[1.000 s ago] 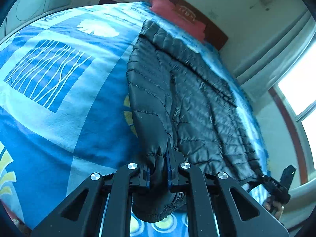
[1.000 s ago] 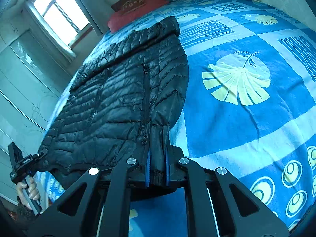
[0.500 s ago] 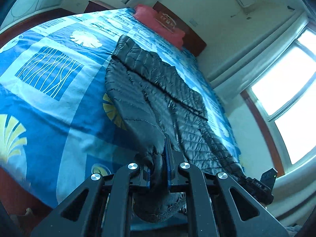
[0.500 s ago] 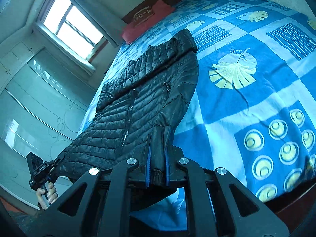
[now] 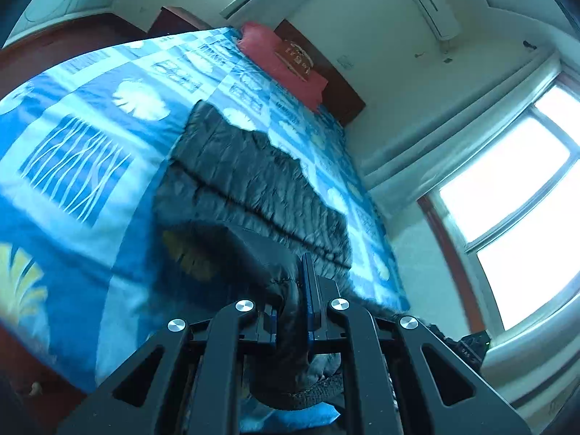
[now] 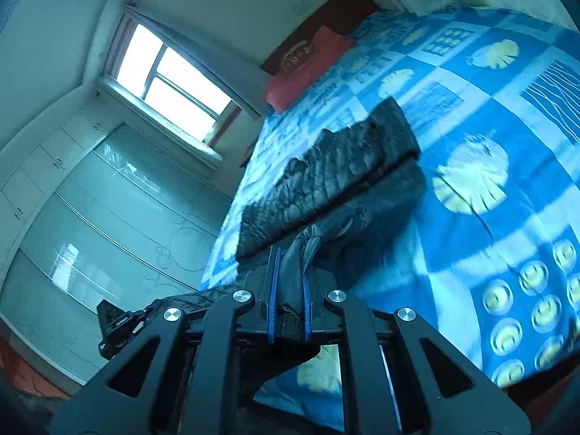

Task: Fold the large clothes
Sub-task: 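Lift the hem with both grippers and fold it over toward the collar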

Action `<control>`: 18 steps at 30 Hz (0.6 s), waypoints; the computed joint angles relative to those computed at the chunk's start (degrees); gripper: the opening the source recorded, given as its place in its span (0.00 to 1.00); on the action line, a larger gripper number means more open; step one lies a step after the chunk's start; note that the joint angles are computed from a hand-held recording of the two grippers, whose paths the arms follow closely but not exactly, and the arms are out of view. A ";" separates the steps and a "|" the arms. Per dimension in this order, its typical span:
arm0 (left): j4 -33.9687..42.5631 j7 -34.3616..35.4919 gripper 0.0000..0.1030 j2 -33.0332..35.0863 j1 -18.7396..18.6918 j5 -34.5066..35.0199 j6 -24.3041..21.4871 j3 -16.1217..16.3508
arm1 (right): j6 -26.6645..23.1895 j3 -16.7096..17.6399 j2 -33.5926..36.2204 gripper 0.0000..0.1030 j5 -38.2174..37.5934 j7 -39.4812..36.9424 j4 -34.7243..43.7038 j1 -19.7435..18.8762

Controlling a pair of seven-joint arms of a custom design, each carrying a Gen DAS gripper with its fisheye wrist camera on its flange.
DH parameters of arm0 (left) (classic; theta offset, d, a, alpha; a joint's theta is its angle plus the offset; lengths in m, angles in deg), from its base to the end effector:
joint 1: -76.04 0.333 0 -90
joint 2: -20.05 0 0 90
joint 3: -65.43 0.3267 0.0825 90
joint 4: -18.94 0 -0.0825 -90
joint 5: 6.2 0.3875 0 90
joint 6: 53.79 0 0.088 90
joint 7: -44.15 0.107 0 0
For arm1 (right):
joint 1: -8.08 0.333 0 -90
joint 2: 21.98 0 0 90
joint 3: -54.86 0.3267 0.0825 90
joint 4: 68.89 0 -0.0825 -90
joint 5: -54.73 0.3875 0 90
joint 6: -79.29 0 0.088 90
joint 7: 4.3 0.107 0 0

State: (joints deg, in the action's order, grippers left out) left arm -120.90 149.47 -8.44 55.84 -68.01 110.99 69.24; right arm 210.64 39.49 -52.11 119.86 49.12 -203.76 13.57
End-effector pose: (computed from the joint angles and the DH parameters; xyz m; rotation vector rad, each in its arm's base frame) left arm 0.4333 -0.0710 0.5721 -2.2097 1.4935 -1.6217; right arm 0.4310 -0.0737 0.5879 -1.2801 1.4975 0.1115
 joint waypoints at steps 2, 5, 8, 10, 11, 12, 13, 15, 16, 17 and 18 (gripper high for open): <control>4.11 0.81 0.10 3.84 0.33 0.62 -0.38 0.70 | -0.39 -0.90 5.04 0.10 3.64 -2.41 4.83 1.75; 11.72 2.27 0.10 11.17 2.07 0.22 -1.54 1.15 | -1.07 -0.43 14.25 0.10 8.43 -4.29 13.86 1.93; 19.92 3.93 0.10 18.98 4.13 -1.55 -3.17 1.22 | -3.94 0.18 23.52 0.11 12.38 -3.09 23.35 0.59; 26.06 3.31 0.10 24.82 6.08 -1.22 -4.99 0.83 | -5.53 1.18 30.67 0.11 13.89 -1.25 31.02 -0.68; 29.15 2.37 0.10 27.72 7.10 -0.09 -5.80 0.45 | -5.63 1.96 34.62 0.11 14.09 -0.17 35.47 -1.28; 32.29 1.71 0.10 30.63 8.09 1.05 -6.76 0.08 | -5.50 2.79 38.63 0.11 14.00 1.22 40.02 -1.85; 35.99 0.86 0.10 34.09 9.11 2.70 -7.65 -0.20 | -5.50 3.63 42.49 0.11 13.98 3.01 44.27 -2.44; 41.88 -2.29 0.10 39.81 10.61 6.32 -8.59 -0.76 | -5.10 5.27 49.92 0.11 13.21 6.70 52.47 -3.41; 44.29 -3.27 0.10 42.07 11.38 7.38 -9.28 -1.15 | -4.38 5.95 53.48 0.11 12.21 8.61 56.31 -3.64; 47.48 -4.78 0.10 45.11 11.97 9.10 -10.03 -1.39 | -4.00 6.56 56.55 0.11 11.22 10.41 59.58 -3.93; 51.27 -7.41 0.10 48.89 13.32 12.26 -10.61 -2.53 | -3.63 7.16 60.36 0.11 9.88 12.83 63.67 -4.22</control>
